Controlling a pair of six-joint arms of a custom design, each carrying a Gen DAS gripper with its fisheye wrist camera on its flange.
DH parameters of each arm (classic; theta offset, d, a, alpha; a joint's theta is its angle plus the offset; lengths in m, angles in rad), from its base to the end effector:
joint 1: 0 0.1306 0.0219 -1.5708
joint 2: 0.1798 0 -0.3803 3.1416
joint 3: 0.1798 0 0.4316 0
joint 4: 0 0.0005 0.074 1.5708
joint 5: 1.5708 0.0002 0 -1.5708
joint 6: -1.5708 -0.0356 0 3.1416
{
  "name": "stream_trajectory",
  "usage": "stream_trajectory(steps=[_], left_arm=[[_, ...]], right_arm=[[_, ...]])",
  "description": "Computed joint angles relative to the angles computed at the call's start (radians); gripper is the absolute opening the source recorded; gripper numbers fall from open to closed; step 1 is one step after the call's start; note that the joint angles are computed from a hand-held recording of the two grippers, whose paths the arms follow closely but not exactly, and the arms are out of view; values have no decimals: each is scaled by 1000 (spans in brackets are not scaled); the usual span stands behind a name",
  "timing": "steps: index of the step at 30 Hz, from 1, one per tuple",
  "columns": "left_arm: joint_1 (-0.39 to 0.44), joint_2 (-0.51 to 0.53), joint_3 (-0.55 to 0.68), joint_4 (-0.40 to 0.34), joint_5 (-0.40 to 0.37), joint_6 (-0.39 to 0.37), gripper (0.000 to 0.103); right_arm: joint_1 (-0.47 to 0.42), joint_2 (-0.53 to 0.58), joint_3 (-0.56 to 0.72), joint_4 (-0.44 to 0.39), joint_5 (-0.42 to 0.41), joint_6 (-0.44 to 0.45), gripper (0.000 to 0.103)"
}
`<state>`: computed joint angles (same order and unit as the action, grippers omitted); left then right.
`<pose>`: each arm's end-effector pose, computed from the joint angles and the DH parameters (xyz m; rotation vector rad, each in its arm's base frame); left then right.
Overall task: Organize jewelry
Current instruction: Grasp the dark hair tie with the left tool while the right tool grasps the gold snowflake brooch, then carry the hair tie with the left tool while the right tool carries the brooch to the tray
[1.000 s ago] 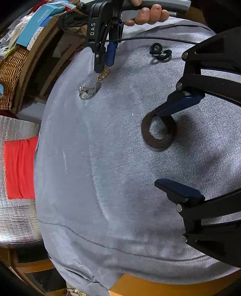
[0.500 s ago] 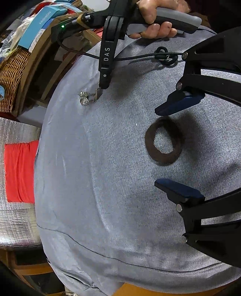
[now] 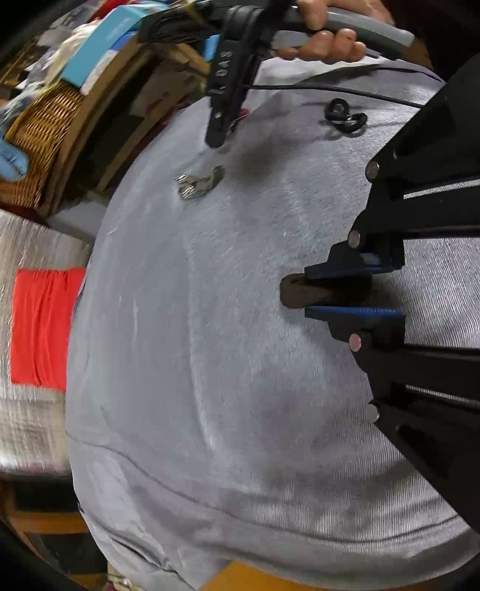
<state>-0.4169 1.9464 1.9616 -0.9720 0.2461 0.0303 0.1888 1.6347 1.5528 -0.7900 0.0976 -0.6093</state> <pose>0.6513 -0.2985 0.3715 0.5889 2.4872 -0.4876 0.6039 0.1113 0.3805 0.5542 2.3879 0.2367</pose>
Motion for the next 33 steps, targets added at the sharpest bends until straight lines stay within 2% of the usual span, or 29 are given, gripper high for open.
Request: stream_trajectory(steps=[8, 16, 21, 24, 28, 33], left_arm=[[25, -79, -76, 99, -2, 41, 12], [49, -127, -123, 142, -48, 71, 12], [84, -211, -194, 179, -53, 106, 12], [105, -253, -224, 181, -86, 127, 12], [161, -312, -271, 200, -68, 170, 12], [238, -365, -329, 248, -150, 184, 12]], right_arm=[[31, 4, 14, 21, -21, 16, 40], [78, 35, 52, 32, -32, 38, 40], [116, 68, 90, 30, -44, 56, 40], [147, 84, 117, 28, -50, 70, 40], [194, 111, 175, 26, -64, 102, 40], [270, 190, 325, -15, -72, 180, 40]])
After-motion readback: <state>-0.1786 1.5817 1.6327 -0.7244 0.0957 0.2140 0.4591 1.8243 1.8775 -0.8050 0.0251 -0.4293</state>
